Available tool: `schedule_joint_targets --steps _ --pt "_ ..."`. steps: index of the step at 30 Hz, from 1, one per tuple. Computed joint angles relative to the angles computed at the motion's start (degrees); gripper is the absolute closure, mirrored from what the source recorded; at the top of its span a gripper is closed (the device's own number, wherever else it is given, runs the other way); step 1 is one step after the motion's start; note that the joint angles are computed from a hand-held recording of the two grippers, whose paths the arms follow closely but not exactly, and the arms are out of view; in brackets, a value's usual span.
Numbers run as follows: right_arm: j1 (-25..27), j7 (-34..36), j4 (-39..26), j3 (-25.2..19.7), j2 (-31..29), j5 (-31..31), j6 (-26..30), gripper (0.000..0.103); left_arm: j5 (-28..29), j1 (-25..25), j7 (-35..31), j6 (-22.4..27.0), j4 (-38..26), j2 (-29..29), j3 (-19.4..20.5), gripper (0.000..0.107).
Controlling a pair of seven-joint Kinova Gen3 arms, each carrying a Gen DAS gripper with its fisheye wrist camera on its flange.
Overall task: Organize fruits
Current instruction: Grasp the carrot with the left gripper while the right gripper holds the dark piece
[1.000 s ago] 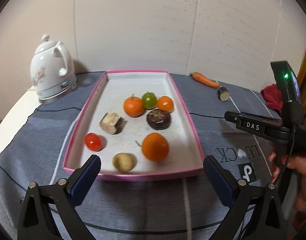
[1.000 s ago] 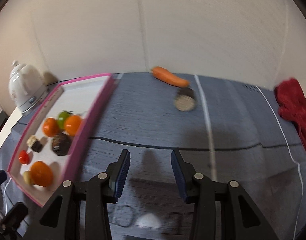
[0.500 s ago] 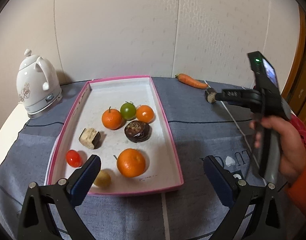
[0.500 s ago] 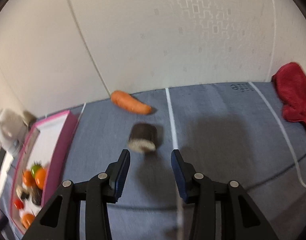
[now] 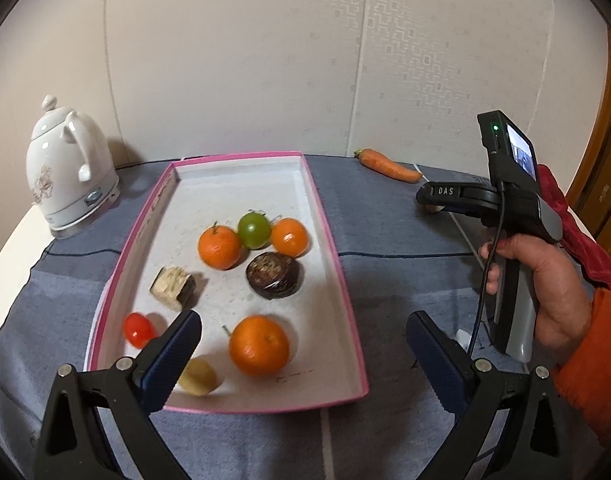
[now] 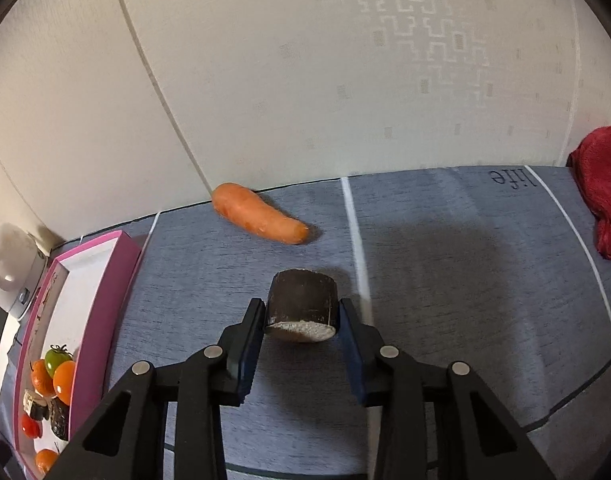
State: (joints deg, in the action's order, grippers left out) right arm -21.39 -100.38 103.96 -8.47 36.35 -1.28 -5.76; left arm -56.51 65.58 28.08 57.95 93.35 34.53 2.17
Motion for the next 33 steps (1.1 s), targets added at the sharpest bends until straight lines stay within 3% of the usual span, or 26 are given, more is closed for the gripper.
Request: schedule_joint_targets --steps 4,9,13,16,24,27,33 --pt "1.66 -0.42 2.91 -0.1 -0.99 0.04 -2.36 0.066 -0.97 -1.67 -2.07 -2.44 -1.91 0.29 -0.29 0.005" --pt "-0.47 -0.02 6.75 5.02 -2.91 -1.74 -4.43 0.066 -0.24 -3.66 -3.32 -9.88 -4.43 0.71 -4.08 0.005" --pt "-5.74 1.58 9.61 12.83 -4.25 -6.24 -6.1 0.066 2.38 -8.47 -8.94 -10.52 -11.59 3.93 -3.0 0.005" --pt "-3.68 1.27 12.14 11.7 -5.02 -7.78 -9.75 0.067 7.92 -11.93 -15.32 -10.55 -19.07 7.37 -3.28 0.005" --pt "-2.62 3.5 13.28 9.84 -5.14 -9.35 -13.17 0.067 20.38 -17.88 -30.74 -5.72 -40.31 18.81 -5.21 0.006" --pt "-2.4 3.7 12.71 9.23 -4.92 -9.82 -12.57 0.067 21.53 -20.16 -33.51 -2.12 -48.27 23.19 -3.39 0.006" --pt "0.62 1.69 13.36 6.39 -5.09 -8.37 -13.63 0.067 26.94 -22.0 -41.8 4.32 -64.2 31.61 -5.24 0.012"
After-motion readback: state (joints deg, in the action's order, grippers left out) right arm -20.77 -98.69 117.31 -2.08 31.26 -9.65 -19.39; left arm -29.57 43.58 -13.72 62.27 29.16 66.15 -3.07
